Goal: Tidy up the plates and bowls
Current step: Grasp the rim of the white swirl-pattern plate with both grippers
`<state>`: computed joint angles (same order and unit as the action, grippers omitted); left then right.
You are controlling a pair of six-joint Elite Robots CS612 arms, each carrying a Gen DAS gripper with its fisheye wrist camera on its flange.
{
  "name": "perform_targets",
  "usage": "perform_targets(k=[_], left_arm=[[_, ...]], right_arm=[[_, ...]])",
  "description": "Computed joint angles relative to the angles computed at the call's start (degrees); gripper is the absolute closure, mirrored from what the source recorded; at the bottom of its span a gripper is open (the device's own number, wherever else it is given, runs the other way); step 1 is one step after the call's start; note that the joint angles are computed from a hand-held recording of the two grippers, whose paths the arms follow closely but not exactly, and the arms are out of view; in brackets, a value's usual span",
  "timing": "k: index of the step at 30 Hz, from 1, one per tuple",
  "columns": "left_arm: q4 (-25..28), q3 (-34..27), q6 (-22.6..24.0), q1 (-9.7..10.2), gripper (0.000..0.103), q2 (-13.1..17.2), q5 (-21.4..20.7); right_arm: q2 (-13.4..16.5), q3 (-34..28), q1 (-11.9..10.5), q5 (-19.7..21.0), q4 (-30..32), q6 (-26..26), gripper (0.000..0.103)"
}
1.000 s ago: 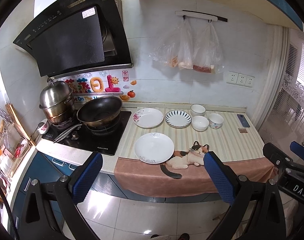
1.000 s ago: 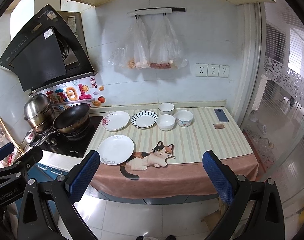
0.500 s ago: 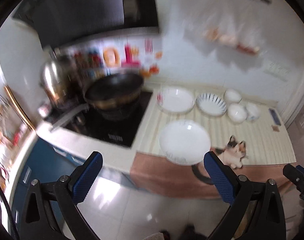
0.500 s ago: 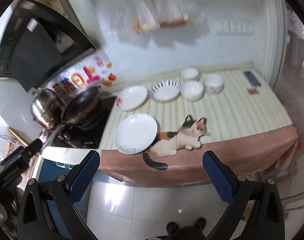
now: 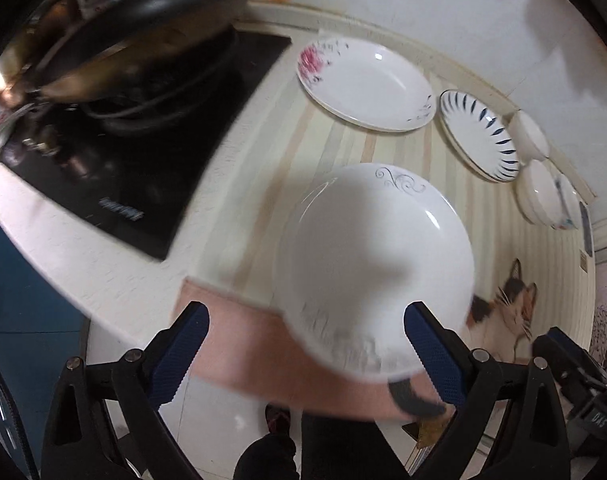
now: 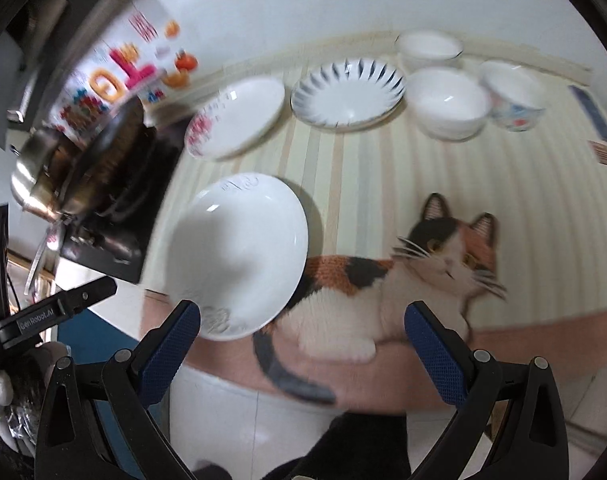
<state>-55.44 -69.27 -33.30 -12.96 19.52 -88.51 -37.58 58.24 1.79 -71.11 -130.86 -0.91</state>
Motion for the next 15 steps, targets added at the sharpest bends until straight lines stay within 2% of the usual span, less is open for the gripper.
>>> perform_targets(k=[4, 6, 8, 9, 11, 12, 14, 15], left_arm=[[0.01, 6.52, 0.76, 0.72, 0.02, -1.68, -0.43], [0.0, 9.13, 0.65, 1.22, 0.028, -2.25, -2.34], [0.39, 10.72, 0.86, 1.47, 0.043, -2.6, -2.74], [0.3, 11.43, 0.98, 1.57, 0.047, -2.74, -2.98], [0.77, 12.2, 1.04, 1.7, 0.06, -2.88, -3.66], [0.94, 12.25, 1.03, 1.64, 0.062, -2.9, -3.25], [0.72, 12.37, 0.89, 1.59, 0.064, -2.92, -2.83], [0.63, 12.41, 0.79, 1.56, 0.065, -2.95, -2.72]], right_arm=[[7.76, -11.87, 0.42, 1.43, 8.92, -2.65, 0.001], [11.79, -18.18, 0.63, 1.98, 13.35, -3.91, 0.002], [15.3, -24.03, 0.77, 2.73, 17.91, -4.85, 0.011], [17.32, -27.43, 0.76, 3.71, 20.69, -5.37, 0.015], [20.61, -33.42, 0.79, 5.34, 26.14, -6.15, 0.039], [22.26, -36.43, 0.84, 5.63, 28.43, -6.53, 0.044], [25.38, -42.3, 1.0, 6.2, 32.51, -7.45, 0.071], [26.37, -44.14, 1.1, 6.31, 33.52, -7.86, 0.077]])
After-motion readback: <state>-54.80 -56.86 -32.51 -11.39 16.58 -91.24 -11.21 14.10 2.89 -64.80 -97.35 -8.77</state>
